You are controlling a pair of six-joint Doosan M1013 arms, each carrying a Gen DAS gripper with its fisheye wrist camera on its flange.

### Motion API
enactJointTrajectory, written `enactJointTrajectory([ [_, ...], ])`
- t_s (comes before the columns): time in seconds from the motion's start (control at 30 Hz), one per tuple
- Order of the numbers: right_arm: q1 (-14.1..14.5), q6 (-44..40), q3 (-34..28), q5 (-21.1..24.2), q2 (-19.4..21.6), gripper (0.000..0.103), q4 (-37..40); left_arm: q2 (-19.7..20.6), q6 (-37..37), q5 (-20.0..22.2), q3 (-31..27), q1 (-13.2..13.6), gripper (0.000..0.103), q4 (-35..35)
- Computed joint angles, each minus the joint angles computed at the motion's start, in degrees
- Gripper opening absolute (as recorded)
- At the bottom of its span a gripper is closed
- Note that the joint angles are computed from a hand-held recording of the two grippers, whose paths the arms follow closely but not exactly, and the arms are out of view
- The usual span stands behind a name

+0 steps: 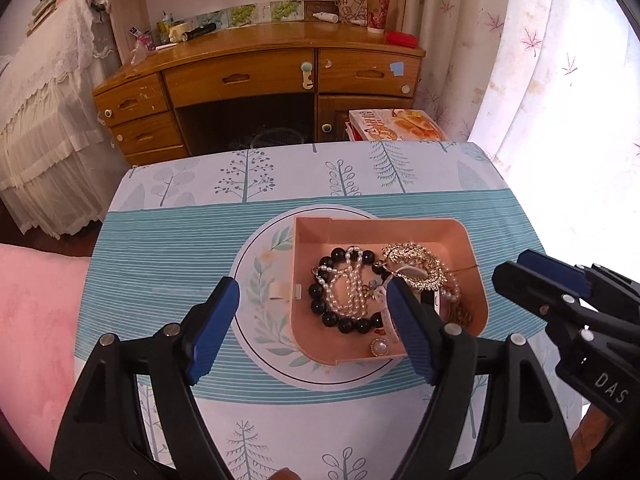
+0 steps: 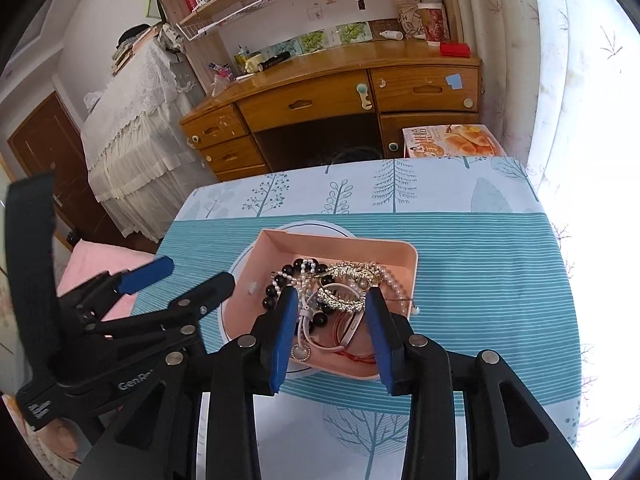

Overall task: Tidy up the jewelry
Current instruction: 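Drop the silver flower brooch into the pink box and open the right tool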

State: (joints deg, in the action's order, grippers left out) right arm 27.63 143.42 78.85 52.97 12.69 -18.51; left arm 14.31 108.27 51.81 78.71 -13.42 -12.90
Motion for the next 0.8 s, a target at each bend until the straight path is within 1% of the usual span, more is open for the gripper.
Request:
enactJointTrajectory([
  [0.3,1.4,2.5,-0.1,1.2,-0.2,0.035,-2.9,-1.9,1.6,-0.9,1.8,0.7,0.074,-0.9],
  [0.47,3.1,4.7,0.5,2.1,-1.1,0.035,-6.0,-4.5,2.7,-1.9,4.4,1.4,0.074,-1.7],
  [0.6,5.5,8.1,2.6,2.5,-2.7,0.036,-9.0,-8.2,3.9,-3.4,8.6,2.5,0.074,-2.6],
  [0.63,6.1,8.9,3.3,2.4,-3.1,0.039,-9.5,-9.3,4.2,-3.7,10.0,2.8,0.074,-2.9],
  [0.7,8.3,11.6,5.3,2.9,-4.1,0.044,-11.5,-11.4,4.7,-4.5,12.7,3.6,0.074,-3.6],
  [0.73,9.0,12.1,6.0,3.1,-4.4,0.046,-12.1,-12.6,4.8,-5.1,14.1,4.1,0.074,-3.8],
  [0.8,11.7,14.0,7.5,4.5,-4.8,0.046,-14.2,-14.8,5.0,-6.1,16.7,5.0,0.074,-4.1],
])
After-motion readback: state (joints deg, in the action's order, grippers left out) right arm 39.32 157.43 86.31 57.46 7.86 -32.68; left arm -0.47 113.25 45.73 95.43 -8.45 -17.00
